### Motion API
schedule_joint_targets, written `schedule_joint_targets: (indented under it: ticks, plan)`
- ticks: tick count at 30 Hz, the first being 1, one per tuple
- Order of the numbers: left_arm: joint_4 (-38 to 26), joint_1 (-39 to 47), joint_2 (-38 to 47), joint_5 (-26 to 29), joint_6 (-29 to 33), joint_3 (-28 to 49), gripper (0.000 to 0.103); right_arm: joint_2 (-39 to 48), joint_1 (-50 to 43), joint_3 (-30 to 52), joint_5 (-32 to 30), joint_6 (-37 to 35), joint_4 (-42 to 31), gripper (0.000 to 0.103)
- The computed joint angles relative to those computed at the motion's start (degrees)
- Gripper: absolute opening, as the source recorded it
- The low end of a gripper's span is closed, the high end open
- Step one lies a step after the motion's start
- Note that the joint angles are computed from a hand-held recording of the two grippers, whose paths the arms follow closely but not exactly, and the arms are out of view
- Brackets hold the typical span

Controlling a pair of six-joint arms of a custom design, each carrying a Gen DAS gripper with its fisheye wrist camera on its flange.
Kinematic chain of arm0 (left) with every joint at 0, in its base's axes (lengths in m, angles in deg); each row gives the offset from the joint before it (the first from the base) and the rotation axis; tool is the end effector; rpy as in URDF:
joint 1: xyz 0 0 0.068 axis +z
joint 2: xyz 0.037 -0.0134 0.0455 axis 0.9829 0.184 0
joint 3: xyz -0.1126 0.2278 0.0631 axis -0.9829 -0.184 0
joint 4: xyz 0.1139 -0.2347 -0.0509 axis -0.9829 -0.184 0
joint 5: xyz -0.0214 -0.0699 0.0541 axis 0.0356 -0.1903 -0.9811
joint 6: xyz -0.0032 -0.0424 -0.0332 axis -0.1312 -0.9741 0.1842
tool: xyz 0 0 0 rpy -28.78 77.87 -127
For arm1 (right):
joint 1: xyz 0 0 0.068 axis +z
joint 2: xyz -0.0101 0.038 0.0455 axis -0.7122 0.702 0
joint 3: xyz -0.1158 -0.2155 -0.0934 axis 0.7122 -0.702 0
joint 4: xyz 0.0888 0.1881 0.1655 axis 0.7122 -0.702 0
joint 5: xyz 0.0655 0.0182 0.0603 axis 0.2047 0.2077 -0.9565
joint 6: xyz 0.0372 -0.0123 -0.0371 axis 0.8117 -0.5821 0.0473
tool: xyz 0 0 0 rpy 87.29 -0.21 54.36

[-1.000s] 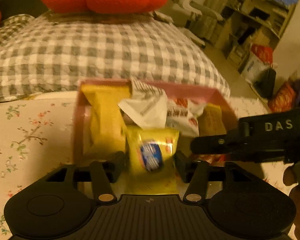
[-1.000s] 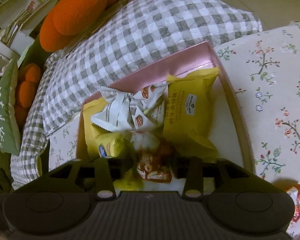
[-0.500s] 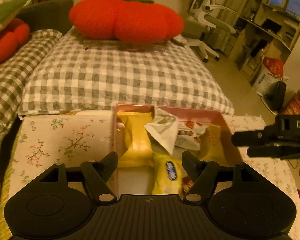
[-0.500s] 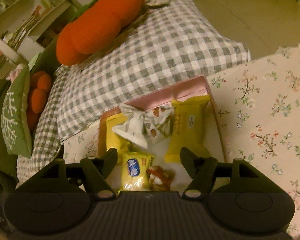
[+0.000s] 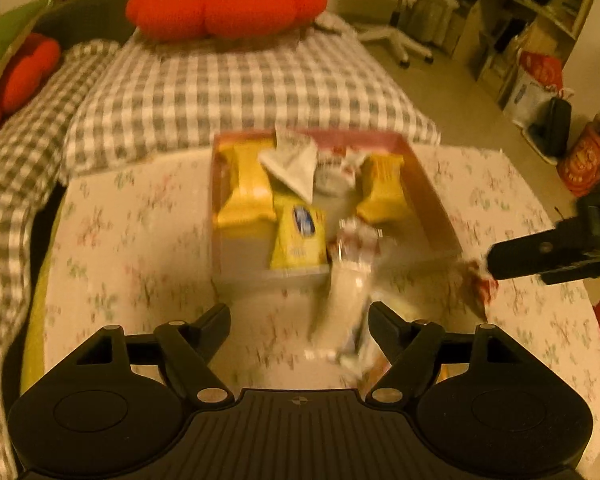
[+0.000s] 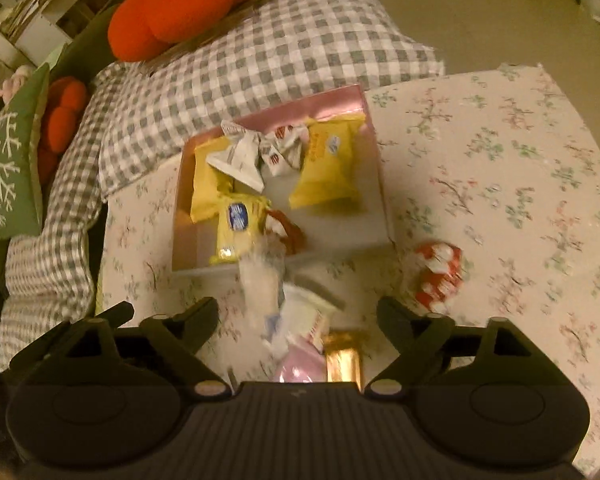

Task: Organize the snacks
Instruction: 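Grasp the clear wrapped snack with the left gripper while the right grasps a red-white candy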

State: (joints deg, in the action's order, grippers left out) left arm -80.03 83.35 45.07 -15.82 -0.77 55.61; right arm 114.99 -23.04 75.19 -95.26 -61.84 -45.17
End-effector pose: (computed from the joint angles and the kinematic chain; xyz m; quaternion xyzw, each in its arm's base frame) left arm 0.2058 0.0129 0.2340 -0.1131 0.9552 -0.0326 0.2715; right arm 0.3034 0.1346 0.2667 -0.1153 0.9671 0.1746 0.1444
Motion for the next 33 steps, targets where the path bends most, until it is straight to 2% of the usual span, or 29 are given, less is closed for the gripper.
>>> schedule_joint_targets:
  ticks: [3,5,8,11,13,15,17,21,25,29,33]
  plan:
    - [-3.3,-2.0,-3.4,-0.7,-1.9,-0.6,0.08,-3.9,-0.4,-3.9,-0.7,-2.3,-0.9,0.094]
    - [-4.6,-4.2,-5.6,-1.7,-2.6,-1.4,0.086,-5.1,-0.7,-5.6,-0.5,-5.5,-1.4,0.094]
    - [-5.2,-7.3,-6.7,-5.0,-4.9,-2.8,0.087,-6.2,-0.7,-7.8,3.7,-6.9,0.4,0.095]
    - [-5.4,-7.4,-6.1,-5.5,-4.7,-3.5,0.087,-6.1,-2.3,-9.0,3.7,-6.0,1.0,0.095]
    - [-4.7,-6.8,-6.7,-5.3,-3.6,-4.6,0.09,-6.1,-2.3,-9.8,5.2,-4.7,2.0,0.095]
    - [-3.4,-6.6,-6.7,-6.6,-2.4,-5.5,0.091,-7.9,-0.2,-12.2,10.7,-3.6,5.5,0.095]
    - [-2.5,-5.9,-6.4,-7.6,-2.4,-6.2,0.091,-8.9,1.2,-14.1,12.9,-4.2,8.7,0.096]
    - [-0.1,-2.7,-7.7,-4.1,-1.4,-8.1,0.091,-9.6,1.3,-16.6,13.3,-5.6,11.4,0.096]
    - [3.0,-3.3,-7.3,-5.2,-1.0,-8.7,0.091,-7.4,-0.3,-15.6,13.7,-4.3,11.2,0.098]
    - [6.3,-3.8,-4.5,-3.6,-4.1,-8.8,0.091,-6.9,-2.2,-15.5,14.0,-2.5,12.1,0.102]
    - [10.2,-7.5,-0.3,-4.4,-5.5,-9.1,0.091,-5.5,-3.1,-15.3,12.9,-3.3,12.5,0.103]
